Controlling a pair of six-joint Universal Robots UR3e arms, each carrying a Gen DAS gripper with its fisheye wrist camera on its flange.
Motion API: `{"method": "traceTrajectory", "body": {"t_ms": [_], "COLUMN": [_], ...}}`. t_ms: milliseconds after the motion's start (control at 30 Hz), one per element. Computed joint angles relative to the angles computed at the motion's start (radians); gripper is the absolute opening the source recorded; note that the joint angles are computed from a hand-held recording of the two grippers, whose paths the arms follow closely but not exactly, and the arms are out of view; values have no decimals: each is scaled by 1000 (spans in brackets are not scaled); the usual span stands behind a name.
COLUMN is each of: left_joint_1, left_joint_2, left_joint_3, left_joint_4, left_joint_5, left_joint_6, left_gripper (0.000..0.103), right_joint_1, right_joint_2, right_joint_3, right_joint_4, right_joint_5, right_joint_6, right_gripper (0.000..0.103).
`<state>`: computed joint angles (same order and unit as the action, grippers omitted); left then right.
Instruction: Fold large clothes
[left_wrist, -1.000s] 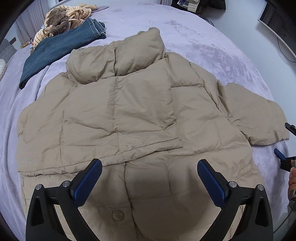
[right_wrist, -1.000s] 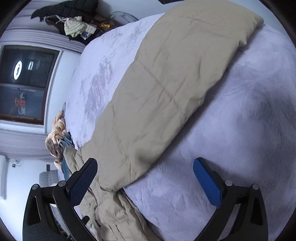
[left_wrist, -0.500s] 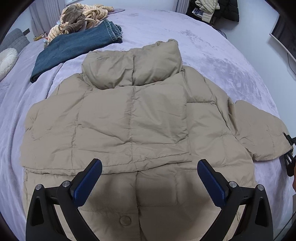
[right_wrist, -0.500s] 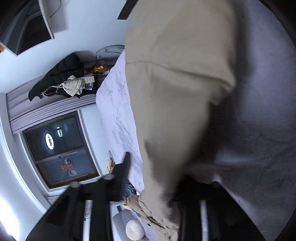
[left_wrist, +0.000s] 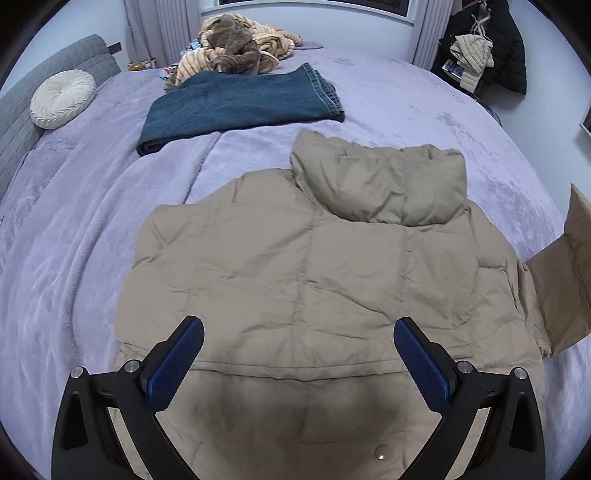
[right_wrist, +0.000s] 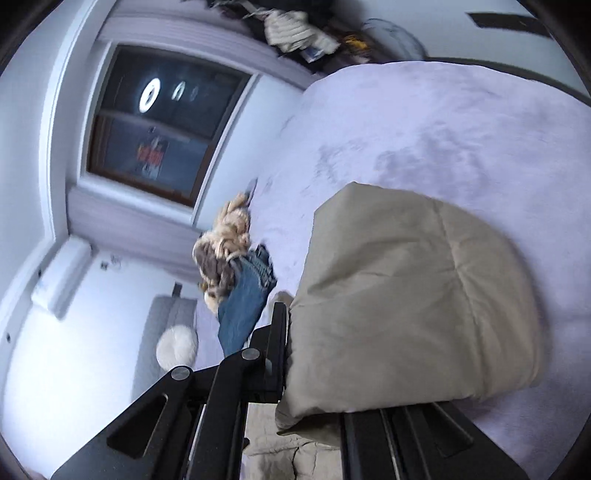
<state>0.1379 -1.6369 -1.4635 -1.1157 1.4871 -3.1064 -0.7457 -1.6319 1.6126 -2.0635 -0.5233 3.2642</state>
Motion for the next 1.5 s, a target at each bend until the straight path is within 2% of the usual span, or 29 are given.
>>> {"method": "traceTrajectory", "body": {"t_ms": [167,300,400,600,667,700,733,767,800,933,1000,1033,1067,1100,1133,1200,1267,1400,1467,1500], "left_joint_1": [142,230,273,270,259,251,248,249,253,289,312,324,341,362,379,433,484,546,567,573], "left_joint_2": [50,68,71,24,5,-1,-11,-16,-21,-50,-63,-62,-61,-60,-61,-62,-72,-91,-104,-111], "left_joint_3": [-71,-116,-145,-148,-132,-125,-111,-100,-89,-42,-23,-24,-22,-19,-14,0,22,60,86,100], "left_joint_4": [21,23,36,38,30,28,23,19,16,5,-2,-3,-8,-20,-36,-100,-176,-319,-406,-445], "left_joint_5": [-52,-83,-103,-135,-153,-160,-177,-192,-208,-247,-251,-253,-259,-275,-293,-361,-429,-545,-604,-626], "left_joint_6": [95,159,206,232,227,222,222,222,222,205,203,208,219,235,249,294,337,403,443,462], "left_gripper": [103,103,103,103,103,103,103,103,103,103,103,103,103,103,103,103,103,103,103,103], "right_joint_1": [466,747,830,863,880,882,877,872,863,776,698,657,616,591,583,609,694,902,987,1018], "right_joint_2": [204,345,370,402,405,407,400,381,349,193,151,146,138,144,163,203,265,427,519,555], "right_joint_3": [-299,-359,-262,-181,-192,-209,-226,-224,-199,-49,16,37,67,83,68,17,-113,-442,-586,-637], "right_joint_4": [-44,-71,-137,-183,-160,-137,-103,-84,-91,-166,-213,-236,-273,-310,-318,-352,-312,-105,7,57], "right_joint_5": [-325,-597,-705,-801,-838,-838,-822,-807,-795,-767,-720,-686,-647,-615,-605,-603,-651,-751,-791,-804], "right_joint_6": [-43,-50,-10,38,51,59,67,75,84,187,257,298,340,379,403,412,341,154,109,101], "right_gripper": [7,7,7,8,18,37,66,78,81,81,81,77,68,34,9,9,9,9,20,40]}}
